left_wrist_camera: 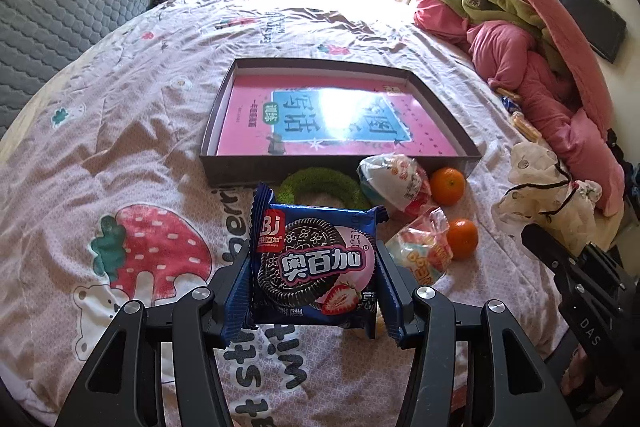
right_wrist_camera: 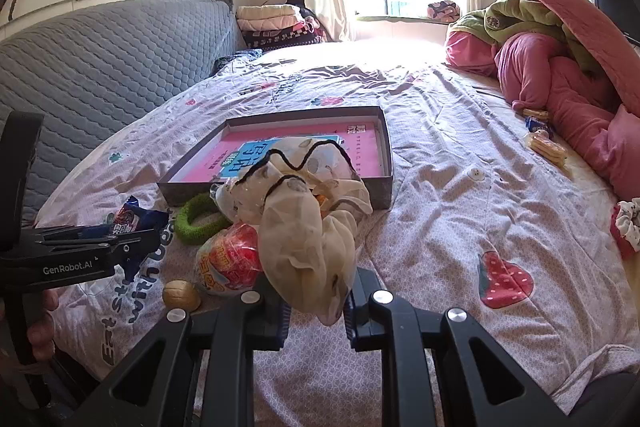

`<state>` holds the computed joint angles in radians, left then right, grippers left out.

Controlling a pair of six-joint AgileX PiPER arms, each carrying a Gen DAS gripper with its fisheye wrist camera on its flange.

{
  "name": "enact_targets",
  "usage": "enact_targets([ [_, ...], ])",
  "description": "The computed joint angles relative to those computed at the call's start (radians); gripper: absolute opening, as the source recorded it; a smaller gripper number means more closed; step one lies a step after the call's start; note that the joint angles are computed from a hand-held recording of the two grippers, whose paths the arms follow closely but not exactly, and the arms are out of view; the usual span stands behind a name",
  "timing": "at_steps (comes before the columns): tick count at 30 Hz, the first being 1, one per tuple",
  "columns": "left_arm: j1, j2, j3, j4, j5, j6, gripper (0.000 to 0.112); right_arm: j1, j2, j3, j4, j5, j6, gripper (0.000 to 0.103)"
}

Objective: Organize objects
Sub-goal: 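Carry the cookie packet and mesh bag over the tray with both tools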

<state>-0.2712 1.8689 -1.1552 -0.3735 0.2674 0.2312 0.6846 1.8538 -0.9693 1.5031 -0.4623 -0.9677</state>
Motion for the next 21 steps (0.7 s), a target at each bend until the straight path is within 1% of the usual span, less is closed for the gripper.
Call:
enact_targets([
  [5,-0.011,0.002,-0.051,0.011,0.015,-0.017,0.057,-0.013,-0.011,-0.009,-0.008,0.001,-0.012,0.021],
  [7,-0.016,0.01,-0.074,0.034,0.017,-0.049,0.057,-0.023,-0.011,-0.018,-0.018,0.008,-0.015,0.021],
  [10,-0.011,0.029,-0.115,0.035,0.019,-0.053,0.057,-0.046,-0.004,-0.039,-0.027,0.03,-0.024,0.021],
  [15,0.008,0.087,-0.198,0.01,0.017,-0.027,0.057,-0.09,0.024,-0.091,-0.047,0.056,-0.031,0.021],
  [17,0.016,0.114,-0.228,-0.034,0.01,0.023,0.057,-0.108,0.043,-0.117,-0.071,0.072,-0.018,0.021],
  [21,0.016,0.167,-0.309,-0.001,0.036,0.007,0.057,-0.138,0.084,-0.181,-0.076,0.09,-0.043,0.021],
])
